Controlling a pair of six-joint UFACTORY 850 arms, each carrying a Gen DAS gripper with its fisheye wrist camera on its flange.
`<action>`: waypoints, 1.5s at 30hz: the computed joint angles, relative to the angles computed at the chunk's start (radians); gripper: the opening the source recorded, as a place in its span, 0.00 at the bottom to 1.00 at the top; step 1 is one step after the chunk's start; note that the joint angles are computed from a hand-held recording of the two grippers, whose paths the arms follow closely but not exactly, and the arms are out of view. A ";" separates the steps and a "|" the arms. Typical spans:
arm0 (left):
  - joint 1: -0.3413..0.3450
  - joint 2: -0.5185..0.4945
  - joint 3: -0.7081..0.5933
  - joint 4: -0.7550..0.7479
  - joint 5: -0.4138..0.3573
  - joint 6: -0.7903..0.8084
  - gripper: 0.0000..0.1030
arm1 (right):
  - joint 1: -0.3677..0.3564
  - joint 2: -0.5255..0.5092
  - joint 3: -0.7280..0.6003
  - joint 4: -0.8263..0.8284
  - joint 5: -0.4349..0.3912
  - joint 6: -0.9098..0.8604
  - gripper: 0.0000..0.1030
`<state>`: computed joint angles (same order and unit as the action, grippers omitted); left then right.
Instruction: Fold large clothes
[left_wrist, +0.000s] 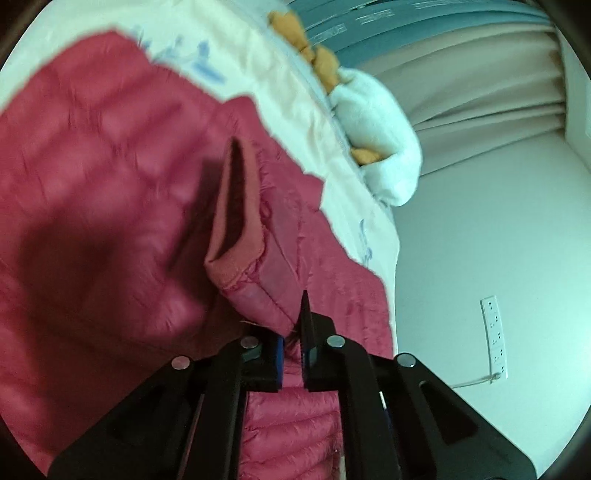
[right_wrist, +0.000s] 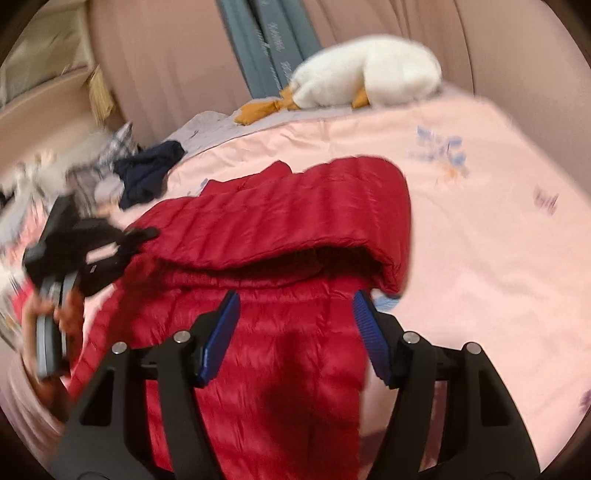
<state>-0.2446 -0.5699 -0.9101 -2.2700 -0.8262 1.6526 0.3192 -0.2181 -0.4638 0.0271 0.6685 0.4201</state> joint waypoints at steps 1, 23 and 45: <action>0.005 0.020 0.015 -0.017 0.009 0.026 0.06 | -0.034 -0.025 -0.020 -0.101 0.008 0.101 0.63; 0.140 0.025 0.084 0.030 0.131 0.022 0.14 | -0.202 -0.210 -0.120 -0.380 0.056 0.656 0.62; -0.058 0.031 -0.129 -0.305 0.644 0.696 0.44 | 0.066 -0.242 -0.436 0.639 -0.272 -0.733 0.52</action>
